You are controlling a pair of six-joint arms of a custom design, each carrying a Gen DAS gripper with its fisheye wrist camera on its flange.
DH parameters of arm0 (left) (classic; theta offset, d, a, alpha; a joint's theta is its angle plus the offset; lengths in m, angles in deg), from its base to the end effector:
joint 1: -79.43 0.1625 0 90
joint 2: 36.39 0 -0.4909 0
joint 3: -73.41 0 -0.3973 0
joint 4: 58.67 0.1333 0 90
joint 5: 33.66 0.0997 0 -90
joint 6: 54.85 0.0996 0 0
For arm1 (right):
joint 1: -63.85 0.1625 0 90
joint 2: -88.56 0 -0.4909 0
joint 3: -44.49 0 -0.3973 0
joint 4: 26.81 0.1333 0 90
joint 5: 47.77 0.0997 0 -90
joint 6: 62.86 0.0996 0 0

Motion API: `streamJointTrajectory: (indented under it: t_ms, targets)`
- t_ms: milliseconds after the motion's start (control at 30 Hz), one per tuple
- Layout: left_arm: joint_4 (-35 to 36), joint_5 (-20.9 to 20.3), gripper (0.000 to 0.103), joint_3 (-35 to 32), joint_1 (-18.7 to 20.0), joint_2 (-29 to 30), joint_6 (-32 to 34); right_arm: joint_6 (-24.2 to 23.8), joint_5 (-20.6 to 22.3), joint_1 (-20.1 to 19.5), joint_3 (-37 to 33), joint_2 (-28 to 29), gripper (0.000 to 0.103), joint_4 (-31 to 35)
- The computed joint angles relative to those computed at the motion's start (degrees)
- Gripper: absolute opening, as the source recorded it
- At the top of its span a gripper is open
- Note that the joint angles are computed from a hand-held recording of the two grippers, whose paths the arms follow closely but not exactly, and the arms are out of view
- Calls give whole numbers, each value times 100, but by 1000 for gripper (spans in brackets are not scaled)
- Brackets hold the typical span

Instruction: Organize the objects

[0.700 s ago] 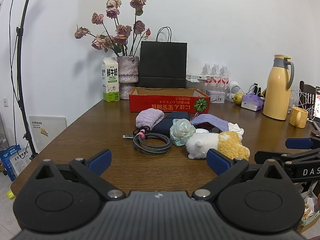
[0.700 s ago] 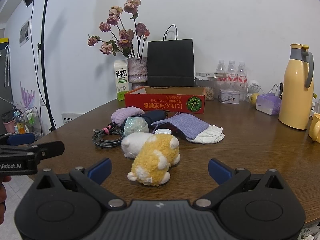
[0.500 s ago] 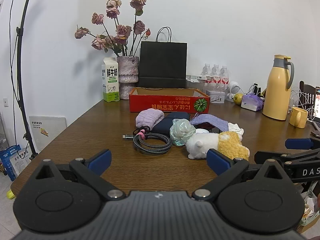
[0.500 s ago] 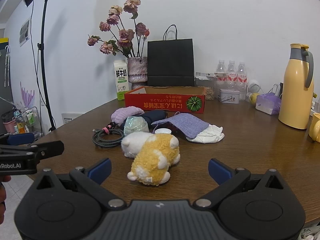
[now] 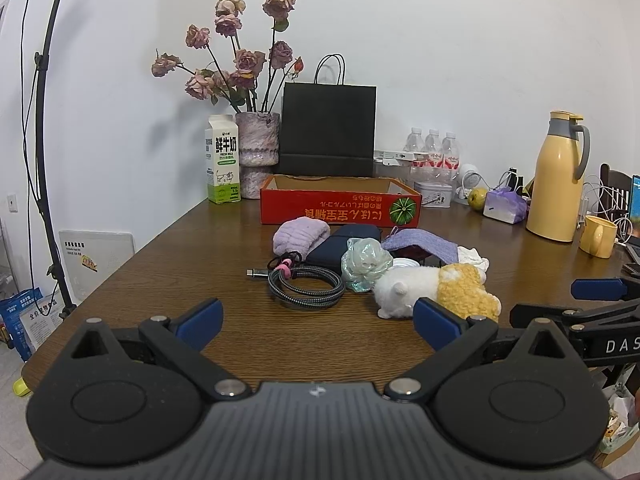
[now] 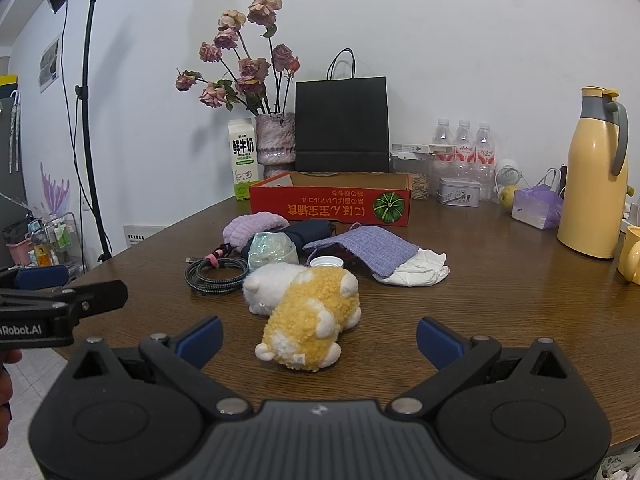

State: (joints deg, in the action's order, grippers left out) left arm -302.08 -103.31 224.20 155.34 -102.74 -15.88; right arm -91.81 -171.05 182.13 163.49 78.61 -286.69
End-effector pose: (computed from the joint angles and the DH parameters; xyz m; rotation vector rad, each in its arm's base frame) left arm 0.0756 -0.3885 0.2763 0.7383 2.0848 -1.3875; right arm 0.2944 -0.3812 -0.0817 0.7310 -2.1642 1.3169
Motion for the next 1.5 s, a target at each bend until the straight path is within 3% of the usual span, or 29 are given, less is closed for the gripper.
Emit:
streamJointTrajectory:
  t_ms: [1500]
  targets:
    - [-80, -165, 103, -59, 118, 81, 1, 14, -47, -20, -81, 26, 103, 213]
